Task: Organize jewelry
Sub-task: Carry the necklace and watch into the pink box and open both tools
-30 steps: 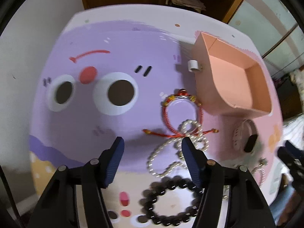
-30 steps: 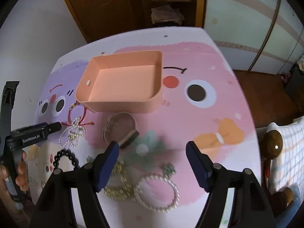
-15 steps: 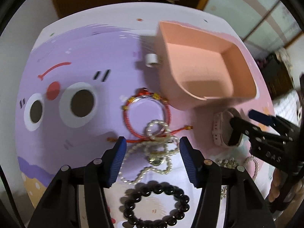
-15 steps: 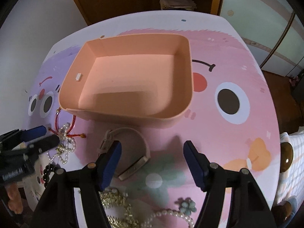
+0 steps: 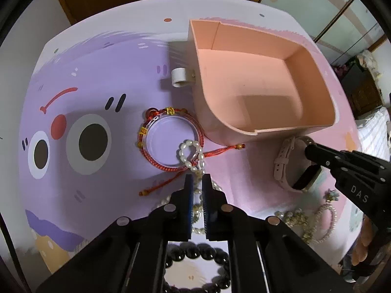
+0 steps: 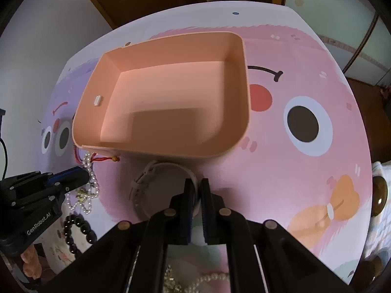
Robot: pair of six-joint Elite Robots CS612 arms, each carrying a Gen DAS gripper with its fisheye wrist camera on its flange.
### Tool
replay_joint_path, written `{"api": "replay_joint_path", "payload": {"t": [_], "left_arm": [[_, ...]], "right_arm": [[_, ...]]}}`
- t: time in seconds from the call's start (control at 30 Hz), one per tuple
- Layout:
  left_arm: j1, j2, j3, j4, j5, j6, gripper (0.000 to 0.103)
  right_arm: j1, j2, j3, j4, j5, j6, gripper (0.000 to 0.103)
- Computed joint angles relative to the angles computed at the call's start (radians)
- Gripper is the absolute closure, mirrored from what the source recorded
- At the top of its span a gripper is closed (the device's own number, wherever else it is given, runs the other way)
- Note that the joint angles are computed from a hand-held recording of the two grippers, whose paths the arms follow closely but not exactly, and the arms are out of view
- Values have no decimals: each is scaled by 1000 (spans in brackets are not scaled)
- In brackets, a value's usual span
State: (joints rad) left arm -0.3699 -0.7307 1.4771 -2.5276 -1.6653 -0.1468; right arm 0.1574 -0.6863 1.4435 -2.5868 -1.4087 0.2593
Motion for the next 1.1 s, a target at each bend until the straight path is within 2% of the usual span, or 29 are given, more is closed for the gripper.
{"api": "replay_joint_path", "payload": {"t": [0.17,0.33,0.37,0.4,0.43,0.47,0.5,0.53,0.73,0.8,0.83,0.9,1.1], "left_arm": [[3,-25,17,-26,-17,-32,100],[13,-48,35,-38,-47,-77,99],[14,-45,30,-29,-60,-87,92],[22,-47,33,-22,-79,-94,80],[25,-56,46,-21,-92,-106,73],[25,-50,41,-14,-90,-112,61],[22,-46,46,-21,-83,-116,54],[17,-40,42,-23,-68,-125,54],[-14,10,-5,6,15,-183,55],[-21,27,-22,8,33,-206,67],[-28,30,-22,-6,65,-217,70],[-31,37,-30,-5,69,-233,85],[-45,56,-41,-24,123,-248,97]], "right_arm": [[-14,-34,47,-44,40,14,97],[-21,-77,99,-103,42,15,97],[-21,-79,95,-100,39,16,97],[-22,-86,99,-101,40,15,97],[-23,-94,104,-100,43,14,97],[-20,-91,97,-97,44,18,97],[-20,-94,100,-99,46,18,97],[-20,-97,103,-101,48,18,97],[-18,-92,92,-100,55,35,97],[-19,-94,97,-105,56,38,97],[-17,-91,93,-106,55,41,97],[-19,-93,97,-110,56,43,97],[-24,-93,105,-112,64,55,97]]}}
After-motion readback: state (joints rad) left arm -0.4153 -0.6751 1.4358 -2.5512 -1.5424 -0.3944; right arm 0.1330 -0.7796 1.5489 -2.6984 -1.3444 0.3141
